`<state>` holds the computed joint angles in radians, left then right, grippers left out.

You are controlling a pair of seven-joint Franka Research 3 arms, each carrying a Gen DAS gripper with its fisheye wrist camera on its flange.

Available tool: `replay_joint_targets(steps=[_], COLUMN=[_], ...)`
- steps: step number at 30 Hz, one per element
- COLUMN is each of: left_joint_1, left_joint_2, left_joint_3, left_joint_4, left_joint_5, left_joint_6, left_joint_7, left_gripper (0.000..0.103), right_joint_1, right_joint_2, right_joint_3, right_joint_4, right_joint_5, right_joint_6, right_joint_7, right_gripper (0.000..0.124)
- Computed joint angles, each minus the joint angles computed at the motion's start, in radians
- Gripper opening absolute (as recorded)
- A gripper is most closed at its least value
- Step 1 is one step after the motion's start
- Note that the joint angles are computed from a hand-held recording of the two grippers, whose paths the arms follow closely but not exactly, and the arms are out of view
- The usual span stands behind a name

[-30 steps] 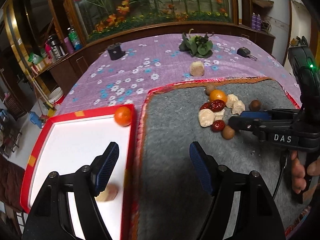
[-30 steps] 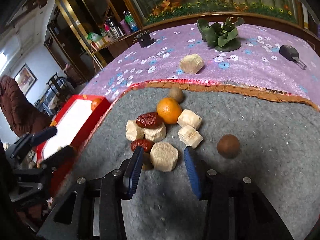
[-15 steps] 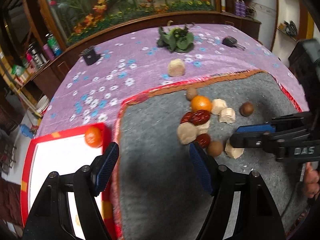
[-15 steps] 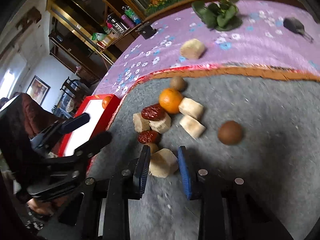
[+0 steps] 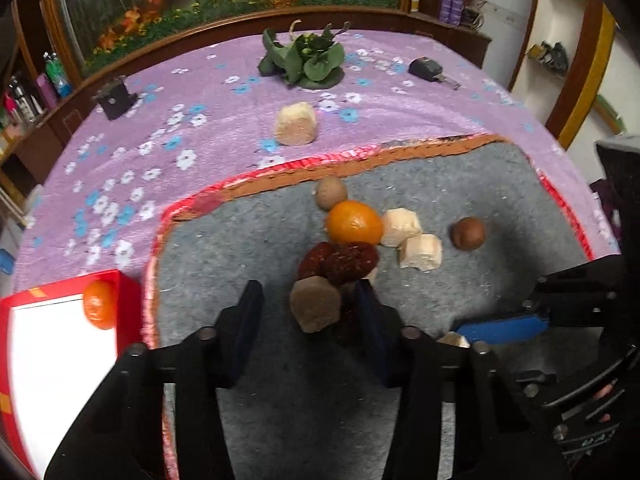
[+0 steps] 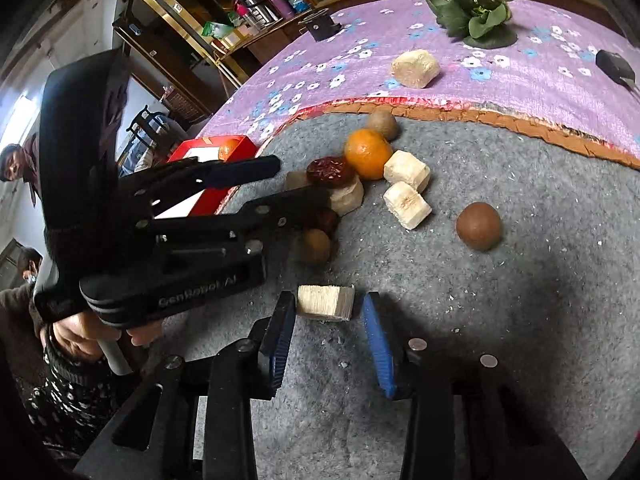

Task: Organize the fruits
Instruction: 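Grasp a pale cube with the right tool while the left tool grasps a pale rough block, then carry both blocks over the white tray and open both tools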

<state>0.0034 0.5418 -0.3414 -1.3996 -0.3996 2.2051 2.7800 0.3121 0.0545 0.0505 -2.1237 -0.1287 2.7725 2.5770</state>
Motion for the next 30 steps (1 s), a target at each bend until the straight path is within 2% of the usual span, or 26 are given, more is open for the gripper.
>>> replay_joint_targets(steps=[2, 4, 6, 8, 9, 19, 25, 26, 30], left_joint_1=[0.015, 0.012, 0.011, 0.015, 0.017, 0.013, 0.005, 0.008, 0.023], left_joint_2=[0.009, 0.02, 0.022, 0.018, 0.017, 0.028, 0.027, 0.027, 0.056], left_joint_3=[-0.01, -0.007, -0.005, -0.008, -0.009, 0.011, 0.003, 0.003, 0.0], left_joint_4=[0.015, 0.035, 0.041, 0.031, 0.03, 0.062, 0.053, 0.052, 0.1], left_joint_5=[-0.016, -0.019, -0.02, -0.027, -0.031, -0.019, -0.014, -0.016, -0.036], left_joint_6=[-0.04, -0.065, -0.074, -0.067, -0.069, -0.112, -0.083, -0.083, -0.141], left_joint_7=[0.021, 0.013, 0.012, 0.032, 0.039, 0.01, 0.003, 0.003, -0.023], left_gripper=[0.031, 0.03, 0.03, 0.029, 0.029, 0.029, 0.029, 0.025, 0.022], right_joint_1=[0.001, 0.004, 0.011, 0.016, 0.014, 0.009, 0.007, 0.006, 0.006], right_joint_2=[0.004, 0.009, 0.016, 0.02, 0.022, 0.015, 0.013, 0.012, 0.003], right_joint_3=[0.001, 0.0, -0.003, -0.008, -0.008, -0.008, -0.009, -0.008, -0.011], right_joint_4=[0.004, 0.014, 0.028, 0.036, 0.036, 0.02, 0.014, 0.012, -0.004], right_joint_5=[0.003, -0.011, -0.051, -0.09, -0.084, -0.057, -0.06, -0.055, -0.074], right_joint_6=[-0.006, -0.013, -0.032, -0.047, -0.043, -0.021, -0.012, -0.007, 0.026], right_joint_7=[-0.008, -0.005, 0.008, 0.03, 0.025, 0.018, 0.018, 0.016, 0.04], right_gripper=[0.039, 0.041, 0.041, 0.031, 0.03, 0.03, 0.03, 0.03, 0.03])
